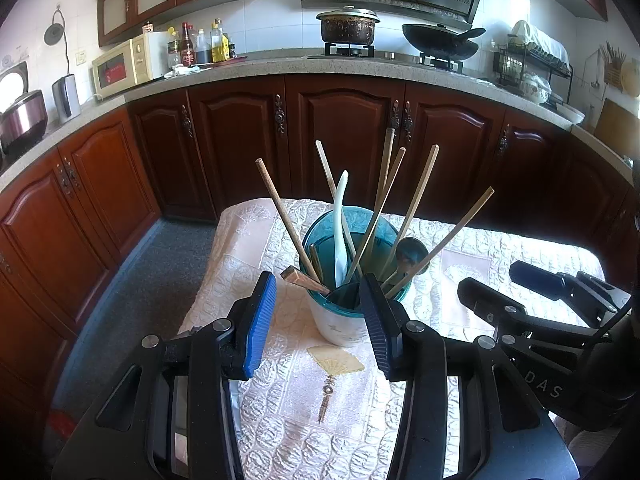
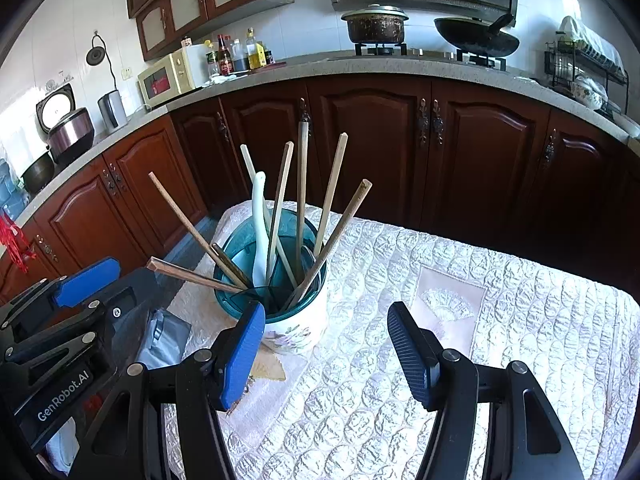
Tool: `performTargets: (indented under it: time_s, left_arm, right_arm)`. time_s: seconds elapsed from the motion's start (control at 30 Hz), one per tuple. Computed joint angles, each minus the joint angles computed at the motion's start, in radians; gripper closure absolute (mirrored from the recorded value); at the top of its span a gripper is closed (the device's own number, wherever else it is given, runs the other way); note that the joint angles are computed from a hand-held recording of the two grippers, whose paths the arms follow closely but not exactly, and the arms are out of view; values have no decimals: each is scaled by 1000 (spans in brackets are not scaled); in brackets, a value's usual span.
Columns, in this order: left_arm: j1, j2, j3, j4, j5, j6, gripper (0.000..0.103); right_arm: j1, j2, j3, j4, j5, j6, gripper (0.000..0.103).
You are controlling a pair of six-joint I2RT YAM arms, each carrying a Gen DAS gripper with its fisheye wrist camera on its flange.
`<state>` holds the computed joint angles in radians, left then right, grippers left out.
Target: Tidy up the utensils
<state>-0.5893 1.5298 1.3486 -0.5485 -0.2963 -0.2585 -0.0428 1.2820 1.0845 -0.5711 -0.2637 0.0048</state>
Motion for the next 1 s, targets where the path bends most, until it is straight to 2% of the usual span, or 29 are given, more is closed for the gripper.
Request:
performTargets:
  time_s: [0.5,1.0]
  left_arm:
    - [1,3,-5,6,2,0,60]
    - [-20,0,-39,59,-15,14,60]
  right_arm:
    - [4,4,-1,-4,4,-1,42]
    - [-34,16,-18,6,-21,-19,41]
